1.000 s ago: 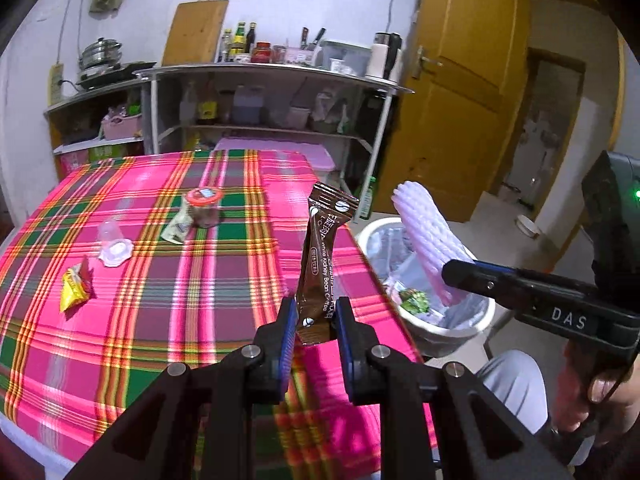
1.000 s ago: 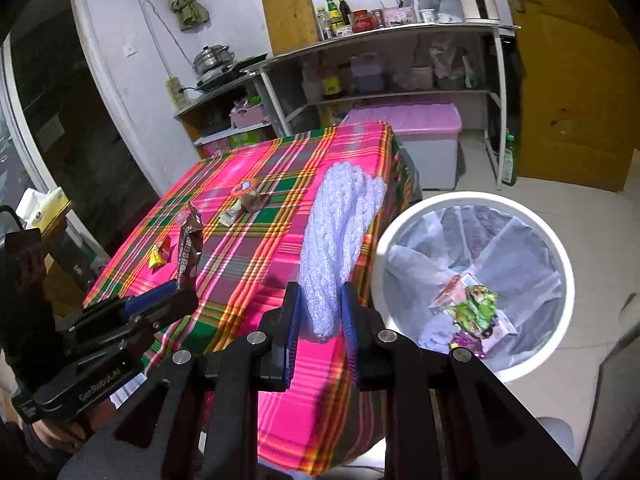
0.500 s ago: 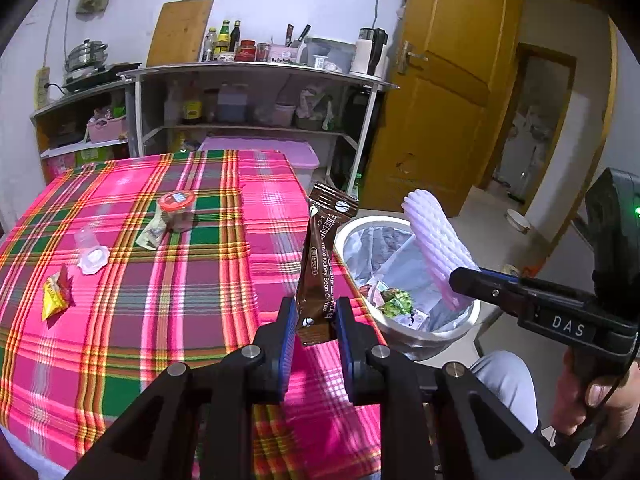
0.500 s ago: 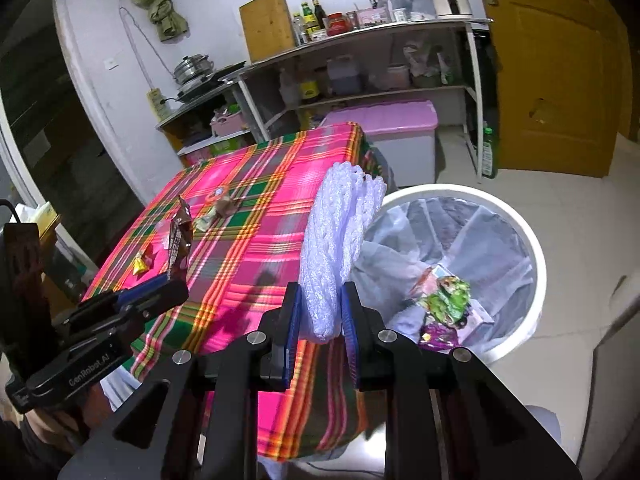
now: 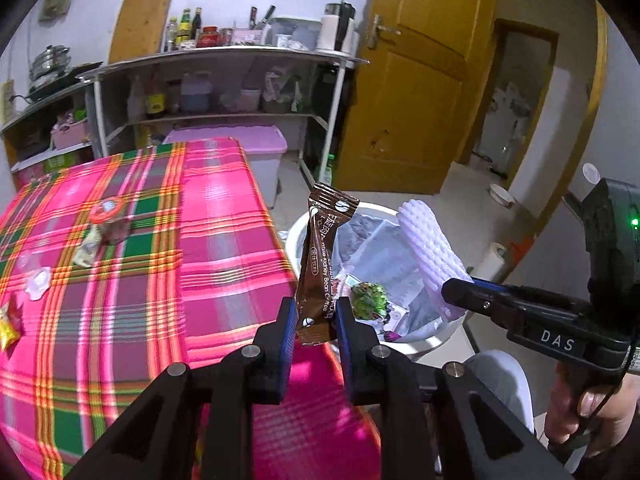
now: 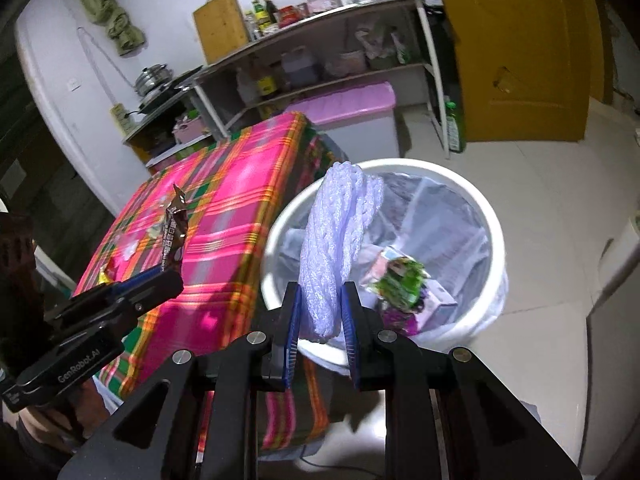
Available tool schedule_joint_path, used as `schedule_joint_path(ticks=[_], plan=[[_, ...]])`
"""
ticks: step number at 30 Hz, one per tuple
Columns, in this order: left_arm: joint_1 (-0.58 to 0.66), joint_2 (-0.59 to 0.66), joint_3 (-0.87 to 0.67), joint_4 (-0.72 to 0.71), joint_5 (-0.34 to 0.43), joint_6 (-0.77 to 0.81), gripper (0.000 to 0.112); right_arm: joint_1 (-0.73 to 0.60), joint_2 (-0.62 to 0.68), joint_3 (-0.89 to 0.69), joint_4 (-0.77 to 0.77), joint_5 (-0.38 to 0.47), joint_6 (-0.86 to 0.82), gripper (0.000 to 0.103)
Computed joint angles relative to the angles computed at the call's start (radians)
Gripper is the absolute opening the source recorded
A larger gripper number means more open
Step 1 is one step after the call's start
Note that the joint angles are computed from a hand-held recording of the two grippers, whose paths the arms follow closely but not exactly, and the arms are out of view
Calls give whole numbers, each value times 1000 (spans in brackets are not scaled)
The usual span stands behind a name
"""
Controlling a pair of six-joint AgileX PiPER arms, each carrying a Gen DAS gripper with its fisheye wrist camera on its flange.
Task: Collect trash
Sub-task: 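Carry the wrapper and foam net over the bin and open both grippers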
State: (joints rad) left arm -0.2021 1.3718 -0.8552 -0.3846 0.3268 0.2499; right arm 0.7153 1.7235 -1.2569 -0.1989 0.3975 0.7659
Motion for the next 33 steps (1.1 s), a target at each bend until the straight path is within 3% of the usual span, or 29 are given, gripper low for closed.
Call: schedule_joint_path(ticks=[19,24,33], plan=[[-99,339,-263,72,49,-80,21,-182,106,5,406,-10,-399,25],[-102,392,-319,86,76,-98,21,-195,117,3,428,-13,-429,38],[-100,398,-326,85,74,-103,25,-191,97,19,422,-31,-414,39]])
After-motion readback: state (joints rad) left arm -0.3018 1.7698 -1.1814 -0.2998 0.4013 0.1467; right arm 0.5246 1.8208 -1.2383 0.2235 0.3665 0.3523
